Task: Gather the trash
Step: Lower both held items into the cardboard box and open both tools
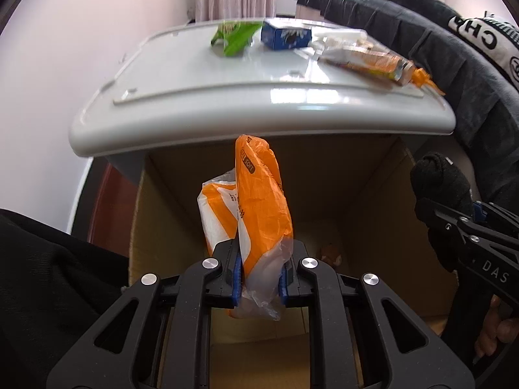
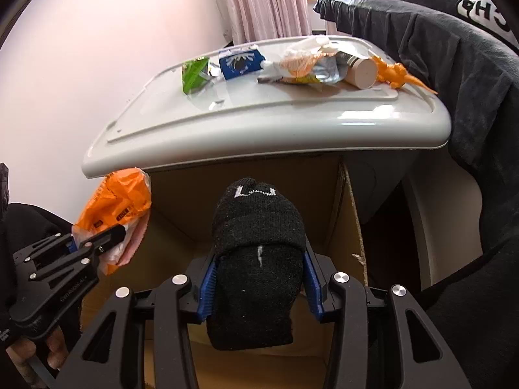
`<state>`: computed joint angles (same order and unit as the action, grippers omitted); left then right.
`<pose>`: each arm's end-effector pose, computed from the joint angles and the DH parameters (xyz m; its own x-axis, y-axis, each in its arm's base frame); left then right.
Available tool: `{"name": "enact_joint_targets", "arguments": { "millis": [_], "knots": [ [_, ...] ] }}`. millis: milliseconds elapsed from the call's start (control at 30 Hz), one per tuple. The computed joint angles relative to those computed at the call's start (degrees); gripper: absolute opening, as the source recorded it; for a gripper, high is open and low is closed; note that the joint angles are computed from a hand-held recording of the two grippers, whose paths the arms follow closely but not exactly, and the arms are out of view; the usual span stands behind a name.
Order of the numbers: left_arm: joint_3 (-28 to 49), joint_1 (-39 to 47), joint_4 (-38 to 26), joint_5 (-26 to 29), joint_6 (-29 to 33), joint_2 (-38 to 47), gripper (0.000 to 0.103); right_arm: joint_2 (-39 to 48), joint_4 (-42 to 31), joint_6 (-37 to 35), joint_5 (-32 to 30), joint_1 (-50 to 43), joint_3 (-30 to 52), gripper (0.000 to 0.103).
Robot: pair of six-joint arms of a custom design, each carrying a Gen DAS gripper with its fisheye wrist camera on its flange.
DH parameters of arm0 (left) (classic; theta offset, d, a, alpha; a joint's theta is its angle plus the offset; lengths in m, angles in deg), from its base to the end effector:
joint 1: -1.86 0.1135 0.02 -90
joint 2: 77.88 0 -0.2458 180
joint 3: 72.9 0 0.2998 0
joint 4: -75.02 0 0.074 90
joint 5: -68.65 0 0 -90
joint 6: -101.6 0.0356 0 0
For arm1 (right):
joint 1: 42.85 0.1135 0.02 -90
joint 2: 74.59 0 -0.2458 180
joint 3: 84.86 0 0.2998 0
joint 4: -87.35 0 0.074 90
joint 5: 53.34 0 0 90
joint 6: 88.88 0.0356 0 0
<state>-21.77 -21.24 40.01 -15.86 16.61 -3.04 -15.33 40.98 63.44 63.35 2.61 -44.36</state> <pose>0.2627 -0.1157 0.1367 -0.7450 0.4123 -0.5244 0.5032 0.8634 -0.0361 0.1676 0.1475 0.1324 -0.7422 0.3738 -0.5562 0.3293 0.9263 0.1831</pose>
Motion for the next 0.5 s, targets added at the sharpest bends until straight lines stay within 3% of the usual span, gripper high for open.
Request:
{"name": "enact_joint_targets", "arguments": {
  "millis": [200,433,467,500],
  "knots": [
    [3.60,-0.40,-0.09,-1.86,-1.34,8.94,0.015,7.72,3.54,-1.86,-2.73,-2.46,1.84,0.044],
    [4.25,0.22,-0.76,-1.54,-1.58,9.91,0.019,8.01,3.42,-1.30,-3.43,-2.30,1.75,0.047],
    [4.30,-0.12,-0.76,-2.20,-1.98,9.87,0.027,8.05,3.37,-1.29,-3.68,-2.38,1.87,0.050],
    [4.48,-0.48,-0.70,-3.05,-2.32,10.01,0.044,8.18,3.15,-1.25,-3.16,-2.53,2.13,0.059]
  ]
}}
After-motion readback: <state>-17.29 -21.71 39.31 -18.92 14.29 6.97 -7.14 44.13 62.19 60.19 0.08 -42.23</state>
